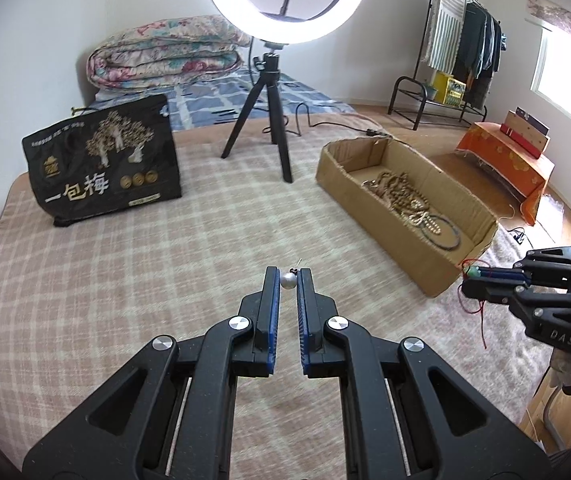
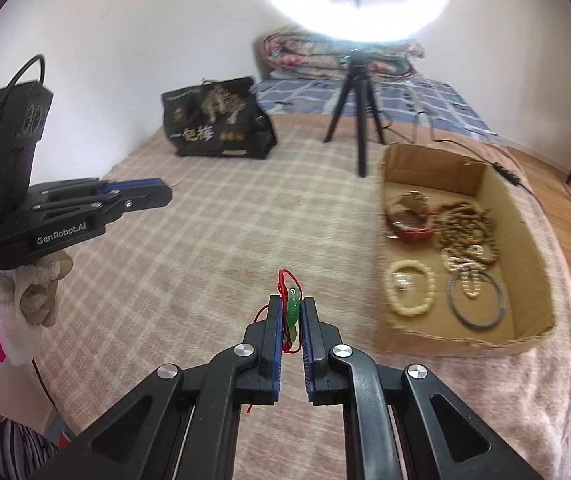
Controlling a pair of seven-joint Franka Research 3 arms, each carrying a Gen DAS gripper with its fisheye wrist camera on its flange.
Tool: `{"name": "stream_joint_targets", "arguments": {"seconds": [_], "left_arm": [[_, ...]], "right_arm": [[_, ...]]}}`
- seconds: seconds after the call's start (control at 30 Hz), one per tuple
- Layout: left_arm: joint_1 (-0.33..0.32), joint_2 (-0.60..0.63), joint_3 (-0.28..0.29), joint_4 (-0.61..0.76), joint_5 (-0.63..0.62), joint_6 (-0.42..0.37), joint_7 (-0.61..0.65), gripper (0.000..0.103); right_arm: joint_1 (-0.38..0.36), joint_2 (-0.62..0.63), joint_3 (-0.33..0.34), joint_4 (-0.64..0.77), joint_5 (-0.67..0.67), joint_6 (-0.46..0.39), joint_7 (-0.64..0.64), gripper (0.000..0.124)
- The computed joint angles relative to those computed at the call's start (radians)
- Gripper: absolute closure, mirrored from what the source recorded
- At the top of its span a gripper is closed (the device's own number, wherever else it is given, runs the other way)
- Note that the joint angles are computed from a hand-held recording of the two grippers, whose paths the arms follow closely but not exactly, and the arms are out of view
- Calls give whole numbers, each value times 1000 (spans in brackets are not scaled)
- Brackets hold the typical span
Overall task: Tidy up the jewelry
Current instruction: 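Carry earring and jade charm over the cardboard box with both tools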
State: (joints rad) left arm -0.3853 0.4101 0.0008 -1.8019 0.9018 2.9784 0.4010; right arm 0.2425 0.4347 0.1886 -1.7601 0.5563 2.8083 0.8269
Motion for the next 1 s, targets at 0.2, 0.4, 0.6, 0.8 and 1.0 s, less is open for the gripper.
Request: {"name": "stream_joint_targets", "arguments": {"seconds": [0.2,0.4,0.6,0.8,1.0], "left_arm": [[-5,38,-20,68,-39,-18,53,97],[-17,92,-34,159,-95,-41,117,97],[-33,164,-39,274,-160,-68,190,97],[-42,262,-54,422,-245,-107,284,97],[-54,373,-65,598,-330,-158,380,97]], "right_arm": [[-25,-26,-21,-9,10,12,10,118],[-49,-27,-35,8,15,18,33,118],[-63,-15,-45,30,3,25,46,118],[-80,11,-49,65,-7,21,59,118],[-87,42,-58,104,-32,8,76,118]]}}
